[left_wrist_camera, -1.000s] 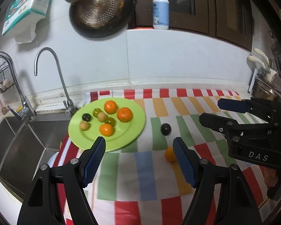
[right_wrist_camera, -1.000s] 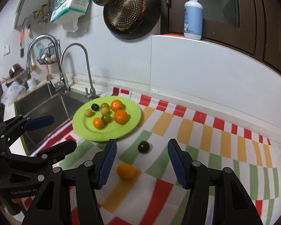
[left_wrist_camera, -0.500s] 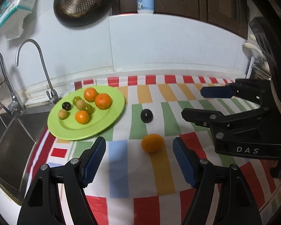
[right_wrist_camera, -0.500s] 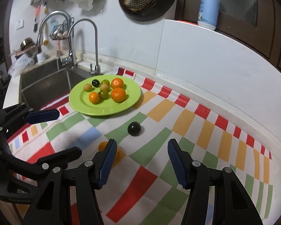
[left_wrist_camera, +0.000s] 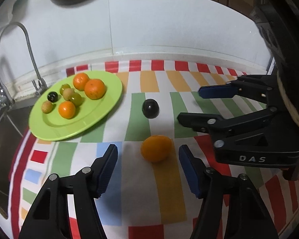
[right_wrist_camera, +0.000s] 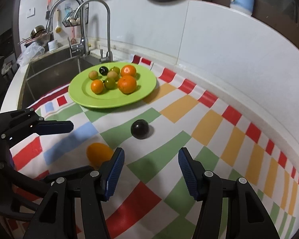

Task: Organize fruits
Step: 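Move the left tool to the orange while the right tool approaches the dark round fruit, then close the left gripper on the orange while the right gripper closes on the dark fruit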

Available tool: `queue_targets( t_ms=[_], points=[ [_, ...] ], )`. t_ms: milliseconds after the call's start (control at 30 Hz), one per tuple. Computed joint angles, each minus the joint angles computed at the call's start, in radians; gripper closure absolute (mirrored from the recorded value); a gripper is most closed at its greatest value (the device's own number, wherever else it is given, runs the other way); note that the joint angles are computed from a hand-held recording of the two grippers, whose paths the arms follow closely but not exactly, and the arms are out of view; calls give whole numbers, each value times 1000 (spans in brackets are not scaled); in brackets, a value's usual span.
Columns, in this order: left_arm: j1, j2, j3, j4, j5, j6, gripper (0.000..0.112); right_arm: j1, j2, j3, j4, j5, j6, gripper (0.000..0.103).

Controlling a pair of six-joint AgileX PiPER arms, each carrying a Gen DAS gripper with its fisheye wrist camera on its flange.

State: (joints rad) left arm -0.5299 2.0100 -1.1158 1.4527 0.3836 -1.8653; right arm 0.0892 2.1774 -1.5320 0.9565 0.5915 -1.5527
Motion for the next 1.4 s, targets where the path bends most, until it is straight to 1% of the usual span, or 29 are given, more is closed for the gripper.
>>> queue_targets(
  t_ms=[100, 233, 300, 367, 467, 500, 533, 600, 633, 733, 800, 900, 967, 1033, 1100, 1200, 1300, 1400],
  points=[
    [15, 17, -17, -15, -32, 18, 52, 9, 41, -51, -32, 14, 17, 46],
    [25, 37, -45, -96, -63, 99, 61, 19, 91, -124, -80, 49, 50, 46],
    [30, 42, -54, -131, -75, 134, 63, 25, 109, -151, -96, 62, 65, 47],
    [39, 50, -65, -169, -89, 174, 69, 29, 123, -174, -106, 73, 74, 48],
    [68, 59, -73, -241, -141, 241, 76, 37, 142, -210, -124, 90, 96, 50],
    [78, 57, -67, -229, -161, 224, 76, 42, 149, -223, -130, 95, 106, 50],
    [80, 55, -63, -209, -162, 204, 76, 45, 154, -232, -135, 98, 115, 50],
    [79, 49, -56, -186, -141, 182, 76, 51, 166, -255, -147, 107, 135, 50],
    [79, 39, -44, -157, -129, 144, 76, 55, 171, -264, -152, 109, 145, 50],
    [93, 15, -26, -153, -105, 113, 76, 66, 182, -283, -165, 118, 170, 50],
    [103, 6, -25, -182, -75, 141, 76, 75, 192, -301, -181, 125, 196, 56],
    [109, -7, -13, -154, -44, 120, 76, 92, 207, -324, -201, 125, 232, 57],
    [118, -13, -9, -152, -44, 118, 76, 102, 214, -337, -220, 125, 262, 57],
    [120, -18, -3, -130, -41, 98, 76, 109, 224, -352, -235, 126, 292, 62],
    [118, -28, 8, -114, -35, 80, 76, 117, 236, -371, -259, 123, 328, 63],
    [123, -32, 14, -94, -34, 63, 76, 121, 235, -370, -273, 110, 352, 72],
    [122, -44, 29, -58, -32, 25, 76, 118, 213, -340, -261, 103, 349, 72],
    [123, -67, 53, -14, -35, -22, 76, 114, 165, -273, -205, 85, 307, 72]
  ],
)
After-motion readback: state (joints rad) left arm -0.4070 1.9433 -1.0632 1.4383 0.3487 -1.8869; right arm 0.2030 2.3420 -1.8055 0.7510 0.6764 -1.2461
